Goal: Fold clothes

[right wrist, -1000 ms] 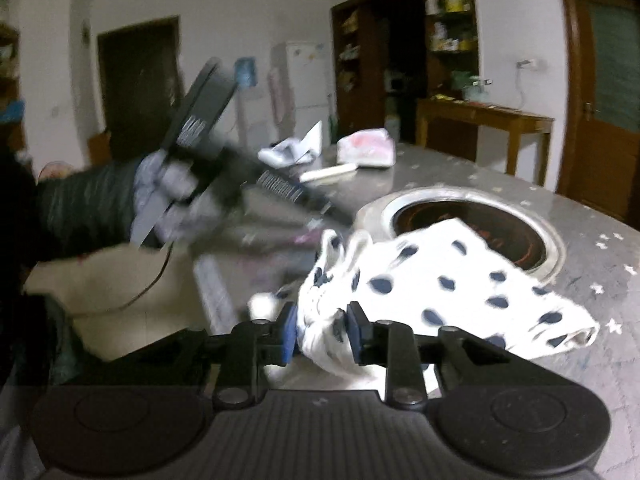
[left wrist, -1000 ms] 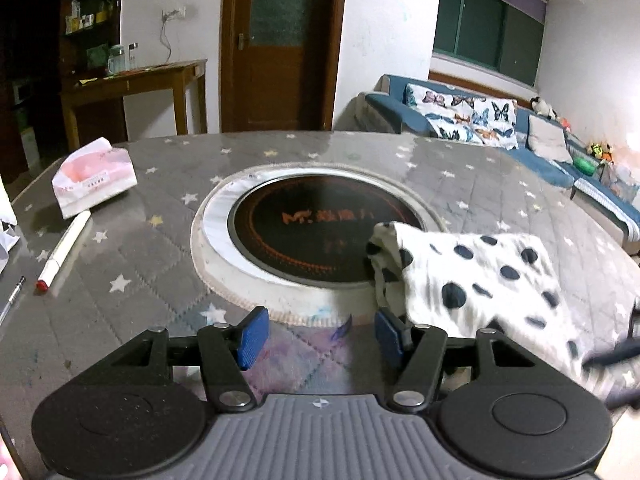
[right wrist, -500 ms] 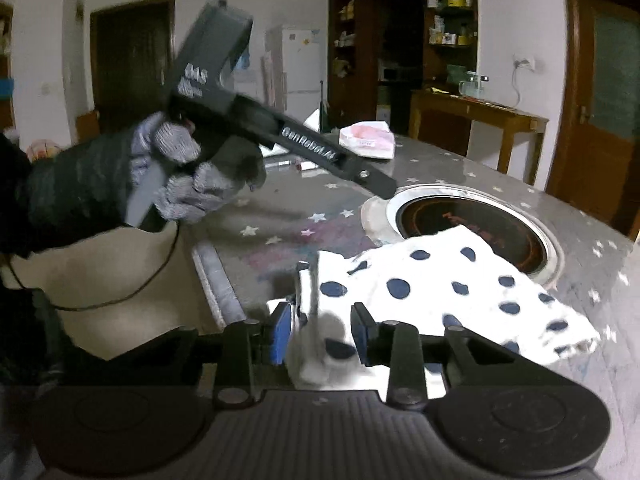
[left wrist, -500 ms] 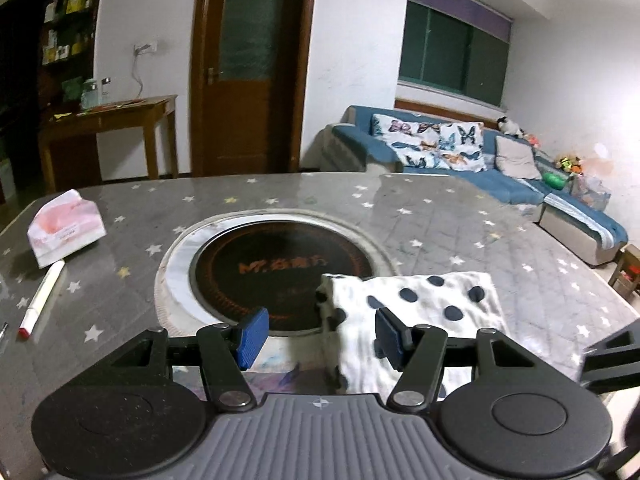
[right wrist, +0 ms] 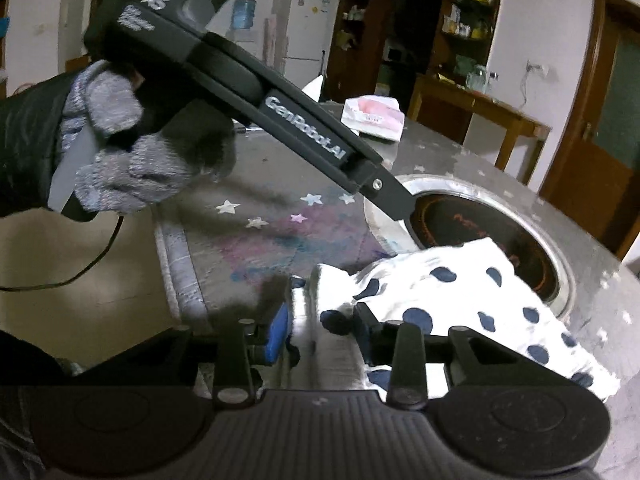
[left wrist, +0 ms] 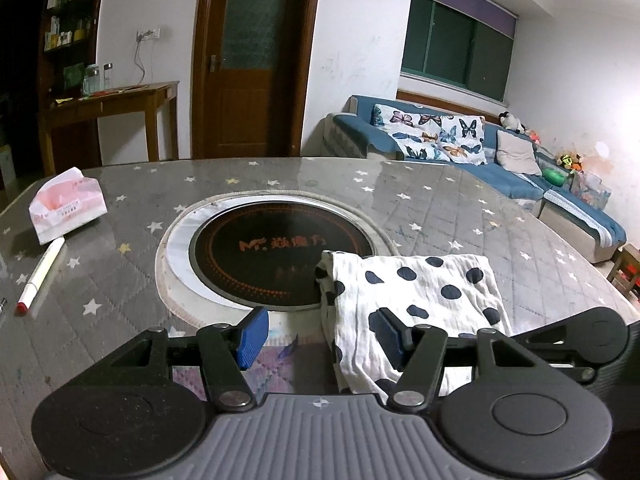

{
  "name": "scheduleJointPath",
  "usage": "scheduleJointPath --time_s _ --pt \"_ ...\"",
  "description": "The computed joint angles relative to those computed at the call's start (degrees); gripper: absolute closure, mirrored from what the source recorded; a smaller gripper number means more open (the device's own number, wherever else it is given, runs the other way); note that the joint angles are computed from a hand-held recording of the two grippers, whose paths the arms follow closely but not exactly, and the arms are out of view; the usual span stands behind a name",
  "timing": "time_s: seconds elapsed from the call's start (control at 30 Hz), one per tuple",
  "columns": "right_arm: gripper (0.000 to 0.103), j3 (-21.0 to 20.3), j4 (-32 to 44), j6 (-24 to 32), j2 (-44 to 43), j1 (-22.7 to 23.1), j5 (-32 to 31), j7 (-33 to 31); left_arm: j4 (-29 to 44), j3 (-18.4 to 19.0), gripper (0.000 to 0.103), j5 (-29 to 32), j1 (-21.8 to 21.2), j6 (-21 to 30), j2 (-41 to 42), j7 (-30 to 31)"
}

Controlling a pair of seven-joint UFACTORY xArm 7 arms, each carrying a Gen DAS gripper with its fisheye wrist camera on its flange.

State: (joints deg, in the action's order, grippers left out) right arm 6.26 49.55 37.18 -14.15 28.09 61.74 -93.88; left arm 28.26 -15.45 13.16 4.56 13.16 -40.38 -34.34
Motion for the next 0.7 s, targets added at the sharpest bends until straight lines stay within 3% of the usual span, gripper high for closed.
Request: scheduleJointPath --time_s 0.17,0.27,0.6,0.7 --pt "0.088 -0.80 0.81 2.79 0.09 -0.76 0.07 2.21 -0.40 0.44 0.041 -0.22 -0.29 0.21 -0.40 0.14" --pt "0.092 -1.51 1.89 4.72 0.17 -1.65 0.86 2.88 -0.35 0.55 0.041 -0.33 -0.25 -0.03 -0.56 0.13" --pt "0.093 -1.50 3.64 9.45 0.81 -4.06 0.76 4.63 0.00 0.61 0.041 -0.64 -0.08 -0.14 -0.55 0.26" --pt "0.091 -0.34 1.90 3.86 -0.22 -3.32 2.47 1.00 0.01 0.79 0.041 -0.76 -0.26 0.24 -0.40 0.39"
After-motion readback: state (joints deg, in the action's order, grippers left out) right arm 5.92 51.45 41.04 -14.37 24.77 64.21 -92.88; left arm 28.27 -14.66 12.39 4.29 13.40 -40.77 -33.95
